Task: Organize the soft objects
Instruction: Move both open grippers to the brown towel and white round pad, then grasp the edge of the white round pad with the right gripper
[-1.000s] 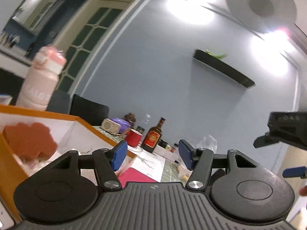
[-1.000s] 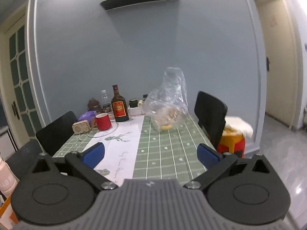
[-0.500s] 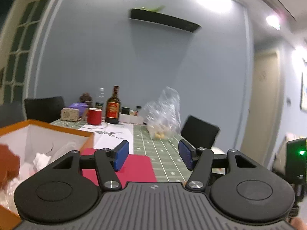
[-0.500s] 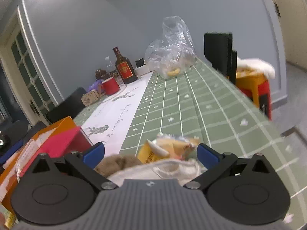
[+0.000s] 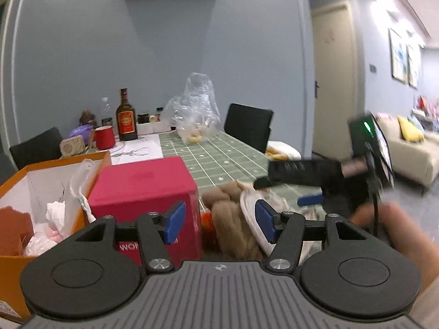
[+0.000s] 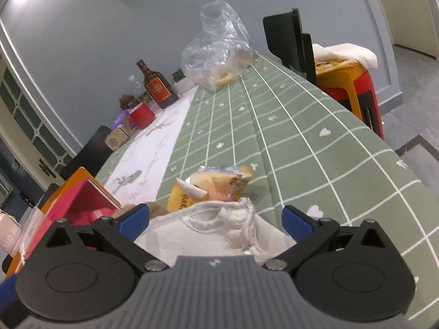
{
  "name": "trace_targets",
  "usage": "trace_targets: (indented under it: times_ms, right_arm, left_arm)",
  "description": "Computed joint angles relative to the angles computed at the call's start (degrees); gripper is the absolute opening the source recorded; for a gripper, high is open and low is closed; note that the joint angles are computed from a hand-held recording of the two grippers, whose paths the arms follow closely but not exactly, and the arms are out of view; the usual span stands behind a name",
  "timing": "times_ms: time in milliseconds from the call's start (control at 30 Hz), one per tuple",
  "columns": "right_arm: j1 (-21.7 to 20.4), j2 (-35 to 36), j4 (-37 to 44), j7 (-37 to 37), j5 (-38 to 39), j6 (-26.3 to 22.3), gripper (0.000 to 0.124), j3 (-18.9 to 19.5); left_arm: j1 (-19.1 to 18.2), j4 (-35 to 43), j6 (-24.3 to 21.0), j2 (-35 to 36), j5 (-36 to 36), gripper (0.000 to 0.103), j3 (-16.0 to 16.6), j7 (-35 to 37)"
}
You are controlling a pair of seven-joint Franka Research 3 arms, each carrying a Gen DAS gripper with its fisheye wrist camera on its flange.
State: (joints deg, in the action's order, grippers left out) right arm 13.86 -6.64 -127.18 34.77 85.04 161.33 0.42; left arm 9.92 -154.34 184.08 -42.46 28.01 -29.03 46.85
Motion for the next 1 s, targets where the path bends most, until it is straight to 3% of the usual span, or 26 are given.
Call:
trace_targets:
  times_ms: [100,167,333,433,500,567,667,700,800,900,967,1000]
  right_arm:
    - [-0.1,0.1,-0.5,3.8,-3.7,0.7,0.1,0.3]
    - [0.0,-0.8,-1.3,5.9,-5.8,1.3,0.1,0.4]
    - [1.2,-10.1,-8.6,5.0,-7.5,1.4,0.1,-0.5]
    - [3.2,-16.4,-14.9,4.0,-11.2,5.2,0.1,0.2]
    - [2.3,-19.2,-18.2,7.7,-18.8,6.0,0.1,1.9]
    - [2.2,-21.7,-20.8,9.3,-22.7,6.9,0.1,2.2]
    - [6.4,-25.0,-24.1,7.7,-20.4,10.7,0.1,-1.2]
    - [8.3,-26.2,-24.9,7.2,-19.0,10.8,0.1,-3.2]
    - [14.1,-30.7,-27.5,3.4,-14.5,8.1,0.1,-10.0]
    - [15.1,-32.6,-29.2,1.3,-10.8,9.9,0.1,-10.0]
    - [16.0,-33.3,-30.0,0.1,-8.0,12.5,0.1,-9.3]
    - [16.8,-33.4,-30.0,-1.1,-6.3,13.6,0.1,-9.5]
  left_arm:
    - [-1.2,0.2,0.5,2.9,1.0,0.068,0.4,2.0]
    - [-4.0,1.4,-4.1,4.3,1.3,0.064,1.8,3.5]
    - [3.5,1.5,-3.9,2.6,5.9,0.062,-6.0,0.1]
    - [1.3,2.7,-7.5,5.1,7.8,0.062,-5.1,1.4]
    - [0.6,3.5,-8.9,6.2,9.6,0.062,-4.9,1.4]
    - [4.8,3.8,-7.4,4.7,13.1,0.063,-8.9,-1.8]
    - [12.4,4.9,-5.7,1.8,16.5,0.068,-15.7,-6.6]
    - [12.3,5.6,-7.5,2.6,16.7,0.068,-16.1,-6.6]
    - [7.7,7.4,-13.3,7.2,16.7,0.068,-12.9,-4.6]
    - [8.0,8.0,-12.3,8.0,18.5,0.069,-12.4,-8.0]
    - [7.7,8.4,-12.3,8.5,19.5,0.059,-11.8,-9.7]
    - [6.1,8.5,-12.7,9.5,19.4,0.029,-10.3,-9.4]
